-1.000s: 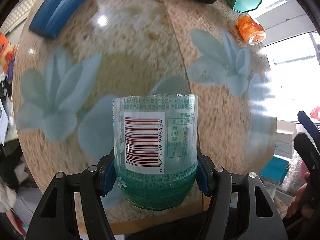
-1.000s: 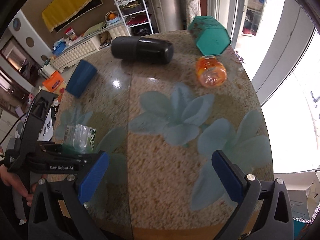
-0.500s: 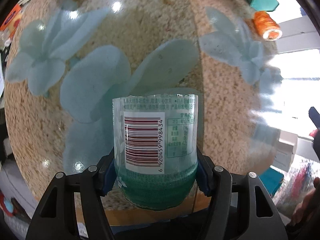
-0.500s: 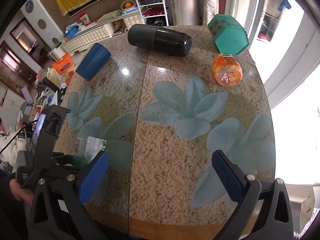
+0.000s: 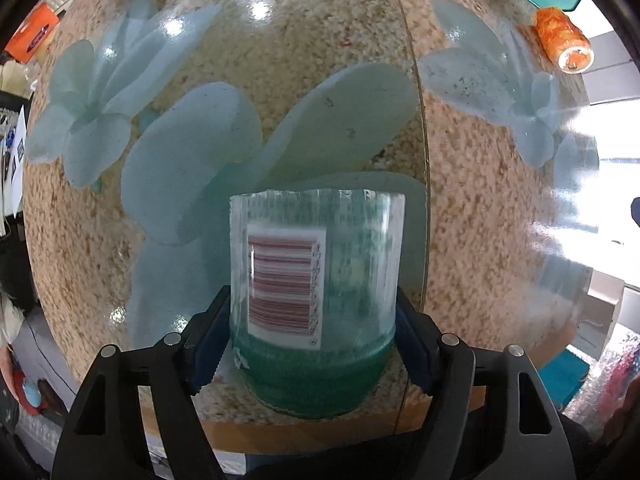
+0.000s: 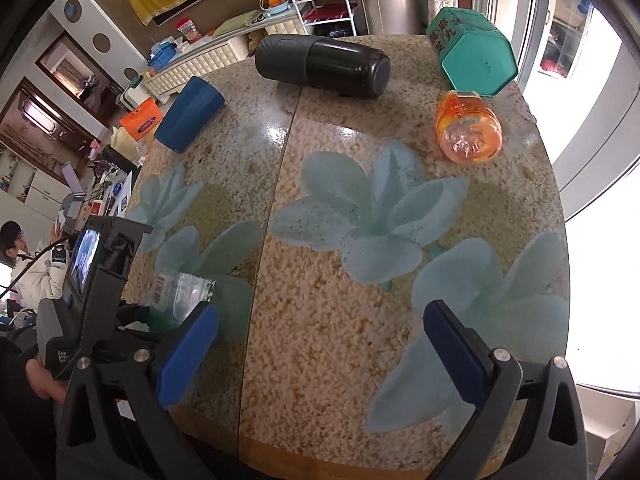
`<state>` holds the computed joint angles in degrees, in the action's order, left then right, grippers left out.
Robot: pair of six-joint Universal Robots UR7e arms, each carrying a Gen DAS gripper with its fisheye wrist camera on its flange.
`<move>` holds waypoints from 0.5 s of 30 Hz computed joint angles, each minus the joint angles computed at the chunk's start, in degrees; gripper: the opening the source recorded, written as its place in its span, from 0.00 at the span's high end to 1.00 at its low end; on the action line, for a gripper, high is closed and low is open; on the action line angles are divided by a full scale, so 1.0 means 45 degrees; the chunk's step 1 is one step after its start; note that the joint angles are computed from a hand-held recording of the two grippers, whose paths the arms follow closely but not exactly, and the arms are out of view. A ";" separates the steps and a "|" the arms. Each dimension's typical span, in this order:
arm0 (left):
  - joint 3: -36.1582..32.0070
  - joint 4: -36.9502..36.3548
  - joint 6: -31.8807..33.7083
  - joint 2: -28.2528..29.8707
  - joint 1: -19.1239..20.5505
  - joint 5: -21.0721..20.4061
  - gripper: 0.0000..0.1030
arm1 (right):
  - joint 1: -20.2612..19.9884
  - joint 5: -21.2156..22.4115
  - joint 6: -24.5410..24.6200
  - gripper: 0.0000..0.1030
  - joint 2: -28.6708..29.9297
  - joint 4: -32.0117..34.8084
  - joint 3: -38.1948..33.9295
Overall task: Flip cup upright
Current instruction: 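Lift and rotate the cup with the left gripper, then set it down, then bring the right gripper to the cup and close around its body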
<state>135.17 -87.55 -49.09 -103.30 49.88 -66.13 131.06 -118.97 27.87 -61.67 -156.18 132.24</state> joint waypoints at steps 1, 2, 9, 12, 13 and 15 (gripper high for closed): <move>-0.0038 -0.0005 -0.0041 0.0081 0.0001 0.0036 0.24 | -0.0021 0.0029 -0.0039 0.00 -0.0019 -0.0040 0.0021; -0.0072 0.0035 -0.0040 0.0052 0.0017 0.0101 0.24 | -0.0065 0.0075 -0.0090 0.00 -0.0009 -0.0101 0.0042; -0.0619 0.0791 0.0165 -0.0419 -0.0198 -0.0107 0.19 | -0.0187 0.0437 -0.0236 0.00 -0.0044 -0.0056 0.0004; -0.0895 0.1688 0.0195 -0.0854 -0.0834 -0.0184 0.18 | -0.0135 0.0578 -0.0154 0.00 -0.0023 0.0093 -0.0120; -0.0995 0.1979 0.0212 -0.1050 -0.1032 -0.0241 0.18 | -0.0114 0.0631 -0.0072 0.00 0.0031 0.0197 -0.0208; -0.1170 0.2535 0.0193 -0.1503 -0.1383 -0.0393 0.18 | -0.0034 0.0713 0.0183 0.00 0.0166 0.0458 -0.0415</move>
